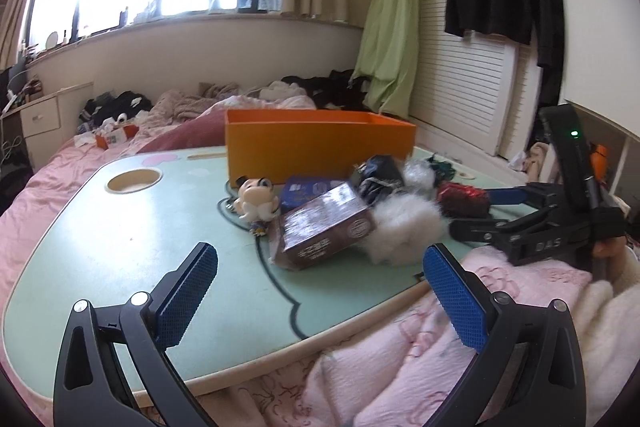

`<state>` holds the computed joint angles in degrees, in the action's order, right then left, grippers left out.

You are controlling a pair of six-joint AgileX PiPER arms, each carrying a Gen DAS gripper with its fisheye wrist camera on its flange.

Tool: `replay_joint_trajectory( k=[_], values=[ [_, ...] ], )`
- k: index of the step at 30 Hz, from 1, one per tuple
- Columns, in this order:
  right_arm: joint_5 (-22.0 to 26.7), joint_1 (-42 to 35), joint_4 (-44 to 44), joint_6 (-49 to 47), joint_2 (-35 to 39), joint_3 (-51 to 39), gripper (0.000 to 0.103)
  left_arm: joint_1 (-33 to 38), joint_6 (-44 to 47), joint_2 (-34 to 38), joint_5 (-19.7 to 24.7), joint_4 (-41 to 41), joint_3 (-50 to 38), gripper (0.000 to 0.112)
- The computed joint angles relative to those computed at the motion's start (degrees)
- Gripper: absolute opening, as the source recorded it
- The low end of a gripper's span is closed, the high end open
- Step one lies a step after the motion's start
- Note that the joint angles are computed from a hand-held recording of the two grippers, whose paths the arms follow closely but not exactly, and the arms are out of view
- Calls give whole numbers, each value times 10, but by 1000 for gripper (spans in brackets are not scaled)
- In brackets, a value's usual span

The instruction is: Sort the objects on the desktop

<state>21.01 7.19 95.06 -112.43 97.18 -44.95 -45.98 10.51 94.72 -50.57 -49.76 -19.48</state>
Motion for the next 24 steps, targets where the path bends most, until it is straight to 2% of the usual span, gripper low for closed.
replay_joint_trajectory(
  k=[5, 7, 9, 11, 13, 15, 18, 20, 22, 24],
  values=[
    [1, -1, 5, -6, 1, 1, 103, -9, 129, -4, 12, -82, -52, 103],
    [1, 0, 5, -6, 1, 1, 103, 19, 144, -17, 43, -79, -65, 102],
    [0, 0, 2, -2, 0, 1, 103, 83, 142, -34, 131, -60, -90, 97],
    [1, -1, 6, -8, 2, 1, 103, 152, 97, -37, 230, -10, -116, 94],
    [1, -1, 6, -7, 2, 1, 103, 199, 26, -25, 301, 63, -142, 92],
    [1, 0, -4, 4, -1, 0, 103, 219, -30, -12, 335, 116, -158, 91],
    [1, -1, 2, -3, 0, 1, 103, 221, -17, 3, 358, 101, -174, 91],
    [2, -1, 7, -9, 2, 1, 103, 214, -28, 1, 347, 109, -161, 79],
    [1, -1, -1, 0, 0, 0, 103, 215, -70, -2, 343, 149, -153, 61],
    [2, -2, 4, -6, 1, 1, 103, 225, -149, -9, 337, 229, -139, 58]
  ],
)
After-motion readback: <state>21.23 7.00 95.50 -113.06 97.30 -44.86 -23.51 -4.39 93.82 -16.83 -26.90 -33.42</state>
